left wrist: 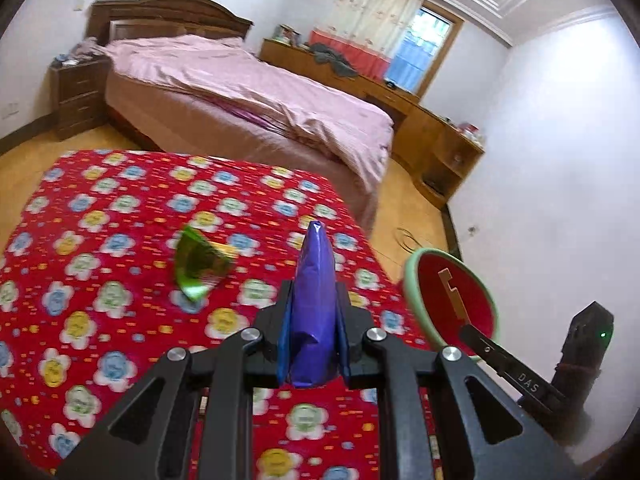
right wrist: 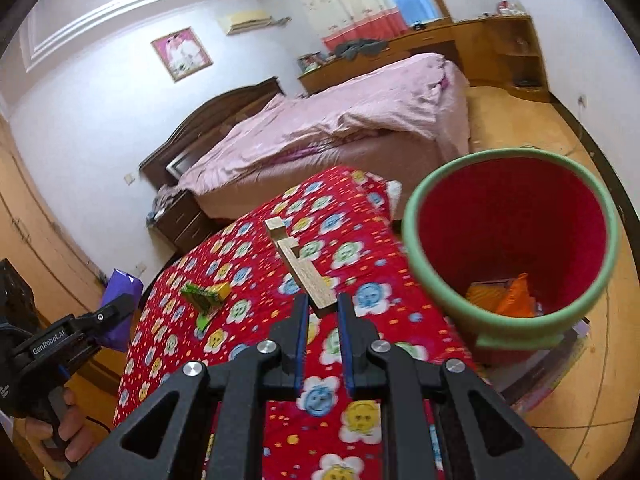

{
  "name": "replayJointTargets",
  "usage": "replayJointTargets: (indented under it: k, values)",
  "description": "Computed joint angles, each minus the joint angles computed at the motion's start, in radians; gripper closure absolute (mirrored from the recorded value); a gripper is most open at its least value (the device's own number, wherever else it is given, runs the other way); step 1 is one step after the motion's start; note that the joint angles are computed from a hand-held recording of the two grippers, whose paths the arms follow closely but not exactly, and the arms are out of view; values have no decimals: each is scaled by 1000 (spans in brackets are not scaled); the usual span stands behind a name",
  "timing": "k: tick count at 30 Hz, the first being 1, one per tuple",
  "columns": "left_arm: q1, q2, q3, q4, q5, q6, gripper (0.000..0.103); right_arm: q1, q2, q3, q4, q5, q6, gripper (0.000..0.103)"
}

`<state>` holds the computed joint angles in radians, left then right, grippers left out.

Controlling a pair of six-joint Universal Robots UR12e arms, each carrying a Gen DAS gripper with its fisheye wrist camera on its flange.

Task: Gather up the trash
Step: 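Carry the purple bar and wooden stick over the red bucket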

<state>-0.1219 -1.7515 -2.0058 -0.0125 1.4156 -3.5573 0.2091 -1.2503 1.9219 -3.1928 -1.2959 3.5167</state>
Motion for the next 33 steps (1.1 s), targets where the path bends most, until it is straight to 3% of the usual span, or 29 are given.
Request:
replayJointTargets:
  k: [8,19,23,33]
  values:
    - [-30,-47,72,-29,-80,23,85,-48,-28,48,-42,-35,58,87]
    - [-96,-118,181,-88,-85,109,85,-103,-55,99,-92,-84,95,87]
    - [-116,-146,210,-73,-94,130,85,-116,-56,106,-94,-99,102,87]
    - [-144,-222,284,-116,-141,172,85,-141,-51,118,-99,-120,127,87]
